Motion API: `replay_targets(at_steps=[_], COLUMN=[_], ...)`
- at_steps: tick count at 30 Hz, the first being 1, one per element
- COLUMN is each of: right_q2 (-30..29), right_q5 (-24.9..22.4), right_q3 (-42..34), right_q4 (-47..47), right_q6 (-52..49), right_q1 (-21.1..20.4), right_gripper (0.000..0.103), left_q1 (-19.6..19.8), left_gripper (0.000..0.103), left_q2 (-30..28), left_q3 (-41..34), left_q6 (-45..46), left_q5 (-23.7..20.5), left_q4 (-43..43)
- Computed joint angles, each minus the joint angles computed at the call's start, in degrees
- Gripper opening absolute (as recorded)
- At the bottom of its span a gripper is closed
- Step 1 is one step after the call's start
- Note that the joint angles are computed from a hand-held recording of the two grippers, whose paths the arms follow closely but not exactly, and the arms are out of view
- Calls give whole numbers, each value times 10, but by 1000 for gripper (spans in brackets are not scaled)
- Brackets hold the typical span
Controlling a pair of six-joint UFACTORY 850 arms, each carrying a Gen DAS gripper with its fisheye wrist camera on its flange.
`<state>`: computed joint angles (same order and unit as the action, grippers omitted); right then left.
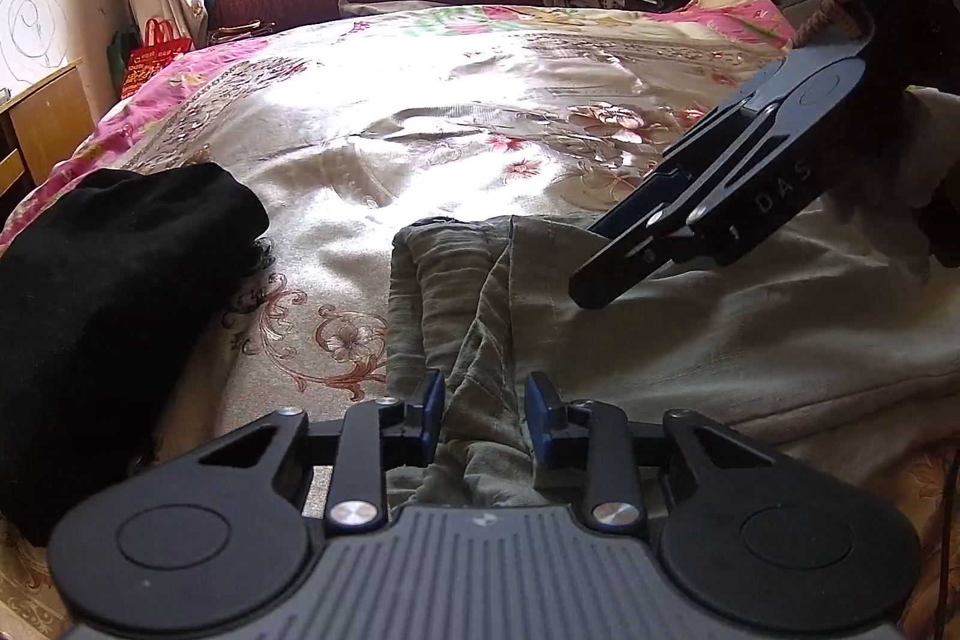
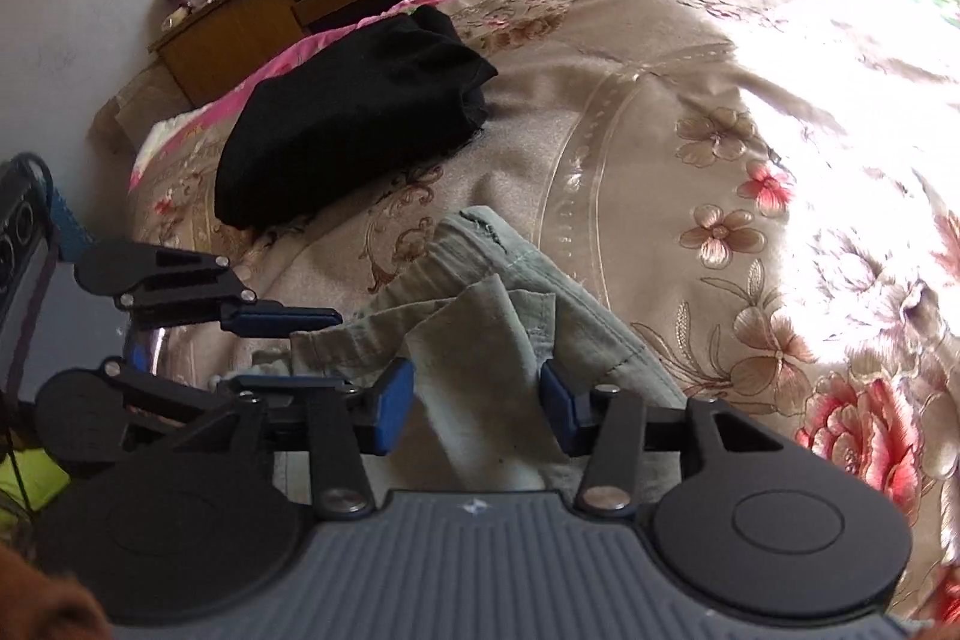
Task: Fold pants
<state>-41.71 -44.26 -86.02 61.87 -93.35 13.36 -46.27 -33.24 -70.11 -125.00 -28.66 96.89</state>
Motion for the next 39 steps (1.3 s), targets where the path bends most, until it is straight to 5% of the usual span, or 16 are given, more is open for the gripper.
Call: replay_targets(at_steps=[1,3,4,8,14,18,21,23,25,31,36,39], right_q2=[4,6,9,20,-15,-52,-39,-11,26,92,124,142], right_q5=[17,31,47,47,-30,31,32,43,65,130,197,249], right_q3=[6,10,13,18,-43,-68,-47,-13,33,124,179,213], right_q4=[-1,-3,-12,0,41,21,56,101,159,199,205,239], right_q6=[-22,-36,-38,-25,92,144,120,68,-12,-70,-59,-89], right_q1=[6,13,18,13,-5,16,12,3,-6,-38,-64,-76], right_gripper=[48,29,6,3,5,11,13,38,45,45,45,45], left_q1=[0,-1,-3,-6,6,0,-18,-30,-38,-43,-41,-51], left_gripper=[40,33,31,25,24,34,44,47,47,51,51,52], left_q2=[-1,-1,1,17,27,28,36,39,41,-19,-102,-130], left_q3=[-1,-3,-2,14,31,23,22,19,16,-58,-167,-203], left_q6=[6,17,20,0,-87,-25,31,46,23,-47,151,236], left_q5=[0,0,-4,-5,30,13,-33,-69,-82,-55,-18,-59], left_q4=[-3,-7,-8,-7,4,-73,-120,-133,-102,0,-178,-254])
